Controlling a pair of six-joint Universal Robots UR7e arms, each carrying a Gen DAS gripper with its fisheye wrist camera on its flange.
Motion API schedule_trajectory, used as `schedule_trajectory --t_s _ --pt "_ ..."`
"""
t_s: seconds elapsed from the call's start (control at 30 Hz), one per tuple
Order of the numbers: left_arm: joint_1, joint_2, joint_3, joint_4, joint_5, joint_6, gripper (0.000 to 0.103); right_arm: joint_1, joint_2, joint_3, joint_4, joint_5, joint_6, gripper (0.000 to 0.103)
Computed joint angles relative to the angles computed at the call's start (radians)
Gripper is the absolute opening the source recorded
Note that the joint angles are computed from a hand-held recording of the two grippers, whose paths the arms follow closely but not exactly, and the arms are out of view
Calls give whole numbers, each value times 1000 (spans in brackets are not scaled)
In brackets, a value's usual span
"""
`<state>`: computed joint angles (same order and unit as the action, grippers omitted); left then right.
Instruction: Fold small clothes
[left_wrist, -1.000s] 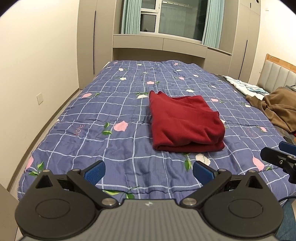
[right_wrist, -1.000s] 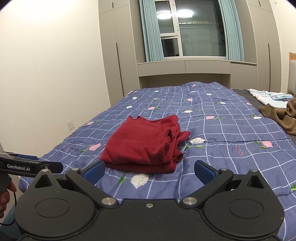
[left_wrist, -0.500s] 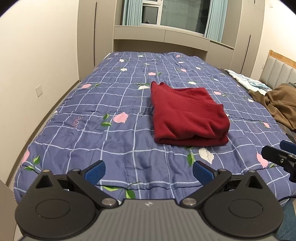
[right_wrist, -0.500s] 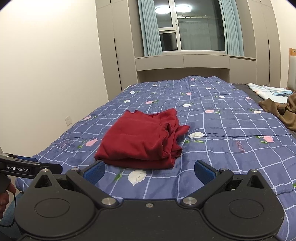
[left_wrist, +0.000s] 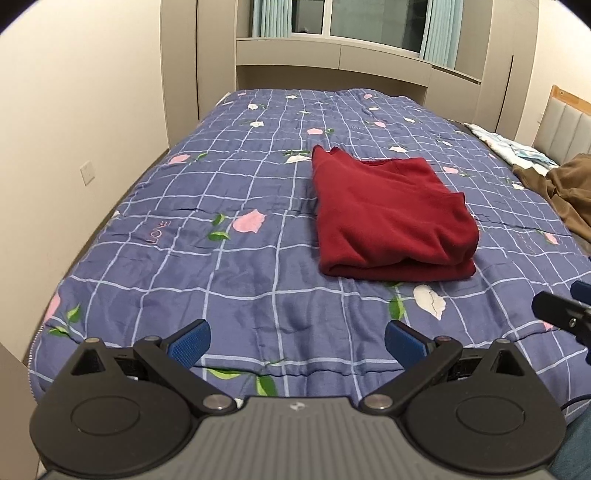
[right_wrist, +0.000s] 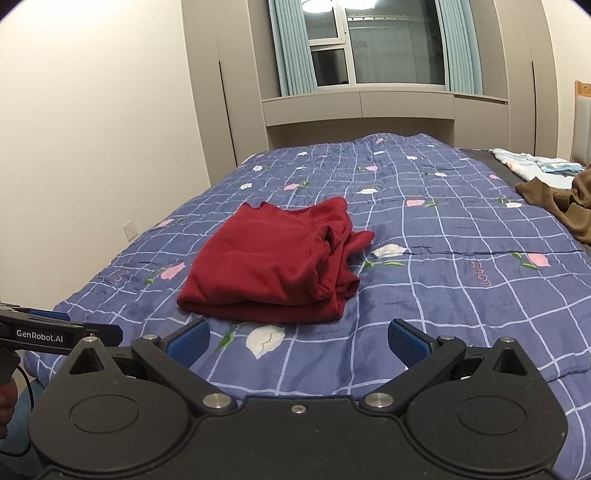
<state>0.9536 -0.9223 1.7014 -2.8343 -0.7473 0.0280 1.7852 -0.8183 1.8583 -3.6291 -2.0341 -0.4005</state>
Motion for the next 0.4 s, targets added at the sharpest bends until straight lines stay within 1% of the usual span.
schedule_trajectory --t_s 0.4 --pt "18 16 -37 49 -27 -21 102 -12 12 -28 54 -10 21 102"
